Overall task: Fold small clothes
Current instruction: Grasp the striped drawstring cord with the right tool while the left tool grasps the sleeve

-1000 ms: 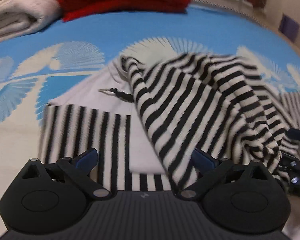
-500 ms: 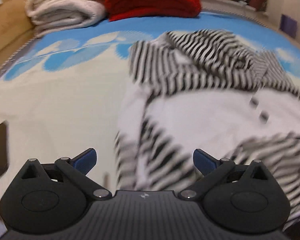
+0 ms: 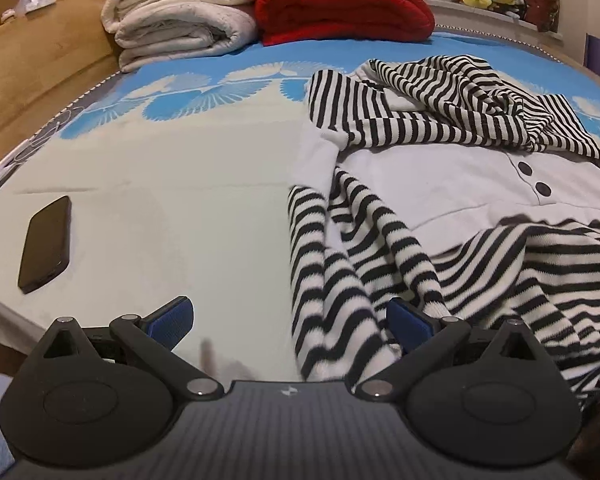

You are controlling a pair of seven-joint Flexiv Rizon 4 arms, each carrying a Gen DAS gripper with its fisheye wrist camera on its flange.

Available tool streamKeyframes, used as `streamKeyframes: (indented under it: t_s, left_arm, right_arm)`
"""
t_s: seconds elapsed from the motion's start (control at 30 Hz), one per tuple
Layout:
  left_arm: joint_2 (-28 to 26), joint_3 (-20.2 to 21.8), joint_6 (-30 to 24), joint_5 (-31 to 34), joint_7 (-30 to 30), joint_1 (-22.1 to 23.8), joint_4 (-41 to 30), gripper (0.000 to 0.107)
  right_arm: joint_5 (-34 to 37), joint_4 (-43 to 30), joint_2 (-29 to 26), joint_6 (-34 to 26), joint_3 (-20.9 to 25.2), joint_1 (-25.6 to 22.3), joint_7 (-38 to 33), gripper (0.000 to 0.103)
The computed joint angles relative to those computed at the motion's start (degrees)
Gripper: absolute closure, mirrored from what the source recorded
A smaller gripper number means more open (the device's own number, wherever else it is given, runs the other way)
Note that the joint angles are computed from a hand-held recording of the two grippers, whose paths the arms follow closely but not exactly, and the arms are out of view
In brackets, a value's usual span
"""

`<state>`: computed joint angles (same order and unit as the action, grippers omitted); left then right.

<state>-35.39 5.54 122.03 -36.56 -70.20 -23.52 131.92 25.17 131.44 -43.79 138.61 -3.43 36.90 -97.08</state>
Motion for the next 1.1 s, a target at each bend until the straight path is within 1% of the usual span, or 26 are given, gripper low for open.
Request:
streamKeyframes:
  t_s: [0.1,0.23,0.33,0.5,0.63,0.7,0.77,0.87,0.93,0.97,1.0,1.07,1.1]
  left_arm:
    - [0.38,-0.48,1.47,0.35,-1.6,0.42,1.43,0.004]
    - [0.73,-0.83,1.8,0.87,-2.64,1.25,2.01,0.004]
    - [0.54,-0.52,1.6,0.17,-2.41,0.88,1.77,0.004]
    - [0.83,-0.78,0.46,0.24,-3.05,1.43,1.26,0.004]
    - [1.9,-2.68,-0.35,3.59,-7.26,5.39,1.42,0.004]
    - [2.57,-3.88,-2.07,6.17,-9.65,8.06,1.33,0.004]
    - [3.28,-5.63,-4.58,9.68,-12.25,11.33,1.21,0.004]
    - [4.42,-11.35,-9.79,17.66,-16.68,19.7,1.11,0.004]
    - [4.63,-14.41,-13.67,20.78,-18.22,23.59,0.64,0.004]
    - [4.68,-14.46,-15.57,21.37,-18.77,23.84,0.24,0.004]
    - [4.6,-13.1,-16.37,21.45,-19.03,22.5,-0.19,0.004]
    - [4.72,-11.16,-17.31,22.23,-20.0,20.73,-0.63,0.004]
    - [4.9,-11.55,-17.76,22.87,-20.65,21.26,-0.52,0.004]
  right_arm:
    - [0.7,0.41,0.25,0.77,0.51,-0.56,0.97,0.009]
    - [0.98,0.72,0.49,0.89,0.94,-1.43,2.41,0.009]
    - [1.62,1.04,0.41,0.86,0.43,-1.04,2.42,0.009]
    - [1.41,2.01,0.66,2.46,1.13,-2.19,3.57,0.009]
    - [2.66,2.57,0.72,5.27,1.66,-3.3,5.23,0.009]
    - [4.14,2.4,0.89,5.33,1.71,-3.97,6.71,0.009]
    - [5.97,1.98,1.49,2.8,1.09,-4.15,8.11,0.009]
    - [8.57,1.36,2.26,-1.81,-0.67,-3.51,10.05,0.009]
    - [10.11,1.01,2.68,-5.93,-2.83,-1.82,10.41,0.009]
    - [9.75,1.12,2.96,-7.73,-3.25,-1.8,11.04,0.009]
    - [8.92,1.24,3.25,-9.43,-3.4,-2.12,11.95,0.009]
    - [7.04,1.44,3.39,-11.36,-3.54,-2.88,14.05,0.014]
    - [5.06,1.74,3.47,-11.29,-2.67,-4.26,15.13,0.019]
